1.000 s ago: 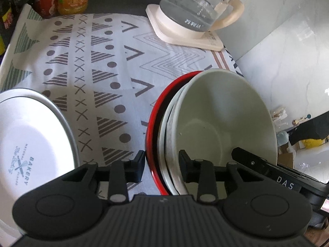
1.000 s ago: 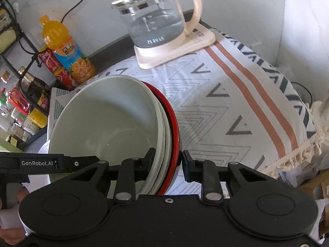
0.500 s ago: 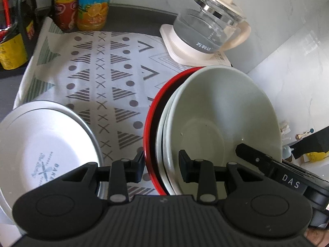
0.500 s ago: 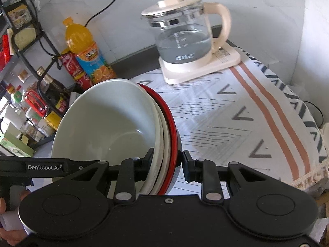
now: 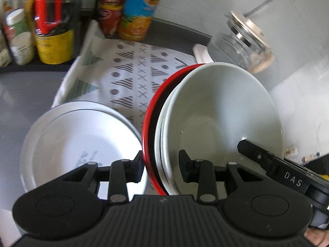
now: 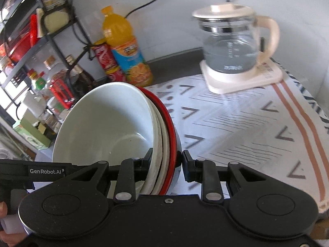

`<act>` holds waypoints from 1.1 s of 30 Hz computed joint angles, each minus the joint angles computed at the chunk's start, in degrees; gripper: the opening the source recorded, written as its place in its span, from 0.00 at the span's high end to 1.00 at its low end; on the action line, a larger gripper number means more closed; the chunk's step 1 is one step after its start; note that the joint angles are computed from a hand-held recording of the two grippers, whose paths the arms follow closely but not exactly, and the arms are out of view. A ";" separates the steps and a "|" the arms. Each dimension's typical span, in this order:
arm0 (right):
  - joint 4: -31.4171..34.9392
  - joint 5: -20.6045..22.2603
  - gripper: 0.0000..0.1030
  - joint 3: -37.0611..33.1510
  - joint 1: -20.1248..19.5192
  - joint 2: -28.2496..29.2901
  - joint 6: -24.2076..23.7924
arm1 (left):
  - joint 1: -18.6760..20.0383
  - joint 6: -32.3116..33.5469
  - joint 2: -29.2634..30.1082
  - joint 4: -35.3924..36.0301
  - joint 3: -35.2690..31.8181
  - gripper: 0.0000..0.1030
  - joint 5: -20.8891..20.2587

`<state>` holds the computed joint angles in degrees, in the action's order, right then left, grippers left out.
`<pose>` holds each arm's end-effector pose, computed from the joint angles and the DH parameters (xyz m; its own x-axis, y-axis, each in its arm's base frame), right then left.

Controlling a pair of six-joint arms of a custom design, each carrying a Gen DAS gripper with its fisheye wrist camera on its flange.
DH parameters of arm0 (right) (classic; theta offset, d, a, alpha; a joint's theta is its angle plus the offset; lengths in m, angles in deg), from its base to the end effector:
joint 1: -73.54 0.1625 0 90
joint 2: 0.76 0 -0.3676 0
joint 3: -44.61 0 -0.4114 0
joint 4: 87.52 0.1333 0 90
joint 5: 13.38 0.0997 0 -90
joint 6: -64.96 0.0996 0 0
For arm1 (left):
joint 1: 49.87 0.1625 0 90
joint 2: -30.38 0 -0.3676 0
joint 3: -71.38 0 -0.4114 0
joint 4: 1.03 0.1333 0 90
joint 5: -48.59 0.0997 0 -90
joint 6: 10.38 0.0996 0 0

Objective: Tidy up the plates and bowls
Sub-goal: 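Carry the red bowl stack with both tools onto the plate stack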

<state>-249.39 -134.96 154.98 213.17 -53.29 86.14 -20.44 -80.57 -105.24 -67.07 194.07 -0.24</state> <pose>0.4791 -0.3008 0.0478 -0.8718 -0.3015 0.3862 -0.4549 0.7907 -0.4096 -0.0954 -0.2822 0.4190 -0.8925 -0.2106 -0.3990 0.0449 0.8385 -0.5431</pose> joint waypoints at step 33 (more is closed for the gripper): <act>9.40 7.96 0.74 -13.70 3.61 14.19 -2.46 | -10.11 -31.32 -12.75 38.91 -9.37 0.68 -0.67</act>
<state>-239.99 -127.00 141.28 216.77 -39.10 83.69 -30.55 -111.88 -117.99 -28.17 184.70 -0.91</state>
